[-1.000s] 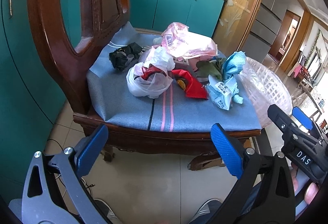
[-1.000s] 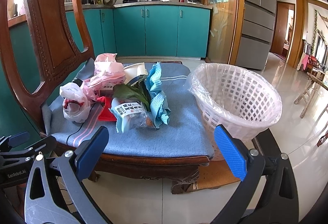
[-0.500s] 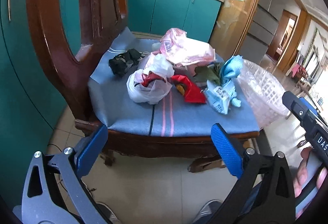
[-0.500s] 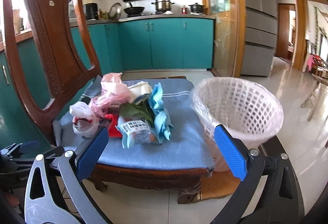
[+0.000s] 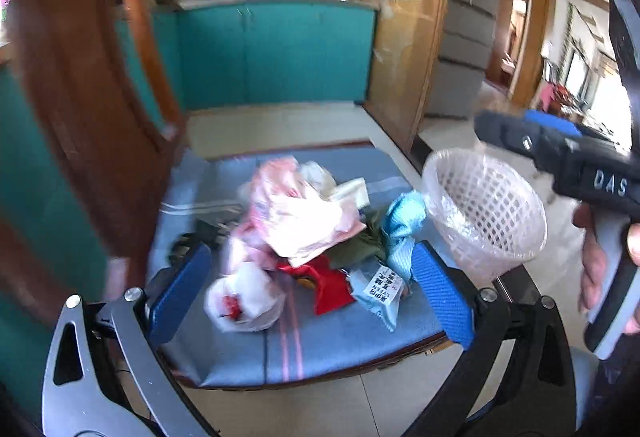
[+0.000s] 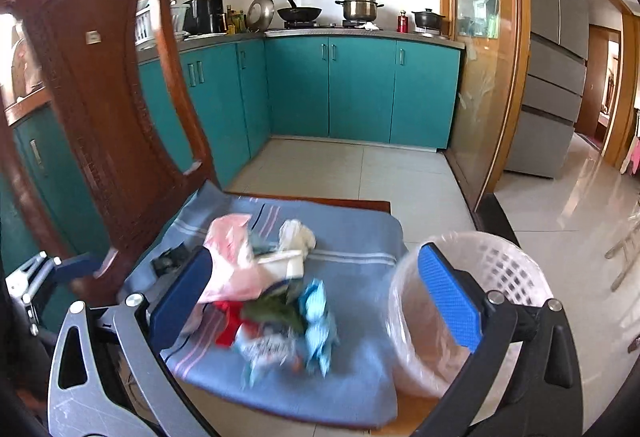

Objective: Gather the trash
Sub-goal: 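Grasp the pink plastic bag with the left tool while the right tool grasps the blue cloth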

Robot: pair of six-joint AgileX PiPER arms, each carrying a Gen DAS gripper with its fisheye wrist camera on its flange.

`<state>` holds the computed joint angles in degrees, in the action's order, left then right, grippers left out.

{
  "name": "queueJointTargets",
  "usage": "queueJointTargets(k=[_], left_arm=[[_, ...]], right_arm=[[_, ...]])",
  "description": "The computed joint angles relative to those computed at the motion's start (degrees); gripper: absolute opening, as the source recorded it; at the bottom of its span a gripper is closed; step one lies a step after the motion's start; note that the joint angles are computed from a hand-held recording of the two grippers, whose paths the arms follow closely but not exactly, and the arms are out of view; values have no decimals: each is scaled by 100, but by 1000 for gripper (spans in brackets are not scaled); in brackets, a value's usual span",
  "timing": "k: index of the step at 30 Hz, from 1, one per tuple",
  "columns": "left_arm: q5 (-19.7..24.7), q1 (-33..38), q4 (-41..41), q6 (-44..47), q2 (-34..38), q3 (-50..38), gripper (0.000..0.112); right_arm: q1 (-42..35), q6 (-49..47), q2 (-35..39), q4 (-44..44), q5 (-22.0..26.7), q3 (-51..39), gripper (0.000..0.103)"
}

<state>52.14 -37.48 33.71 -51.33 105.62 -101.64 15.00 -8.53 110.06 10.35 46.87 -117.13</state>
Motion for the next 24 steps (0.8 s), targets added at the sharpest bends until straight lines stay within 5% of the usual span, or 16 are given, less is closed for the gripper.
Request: queueJointTargets(k=[5, 11, 14, 16, 17, 20, 24], left_arm=[[-199, 271, 11, 451, 809, -453, 100], [-512, 395, 320, 669, 1320, -564, 94], [-498, 509, -38, 1144, 1512, -780, 69], [-424, 656, -448, 1520, 1688, -981, 39], [-457, 733, -632, 1600, 1703, -996, 33], [-928, 881, -784, 1373, 1393, -546, 19], [-1537, 830, 1, 457, 777, 205, 14]], right_arm=[[-363, -993, 92, 1514, -899, 1209, 98], [-338, -808, 710, 1310, -375, 708, 92], [-303, -759, 919, 1213, -167, 440, 89], [-282, -744, 1050, 1206, 30, 247, 82], [-262, -737, 1089, 1176, 82, 203, 80], [-199, -774, 1214, 1066, 37, 152, 70], [-156, -609, 1658, 956, 521, -457, 38]])
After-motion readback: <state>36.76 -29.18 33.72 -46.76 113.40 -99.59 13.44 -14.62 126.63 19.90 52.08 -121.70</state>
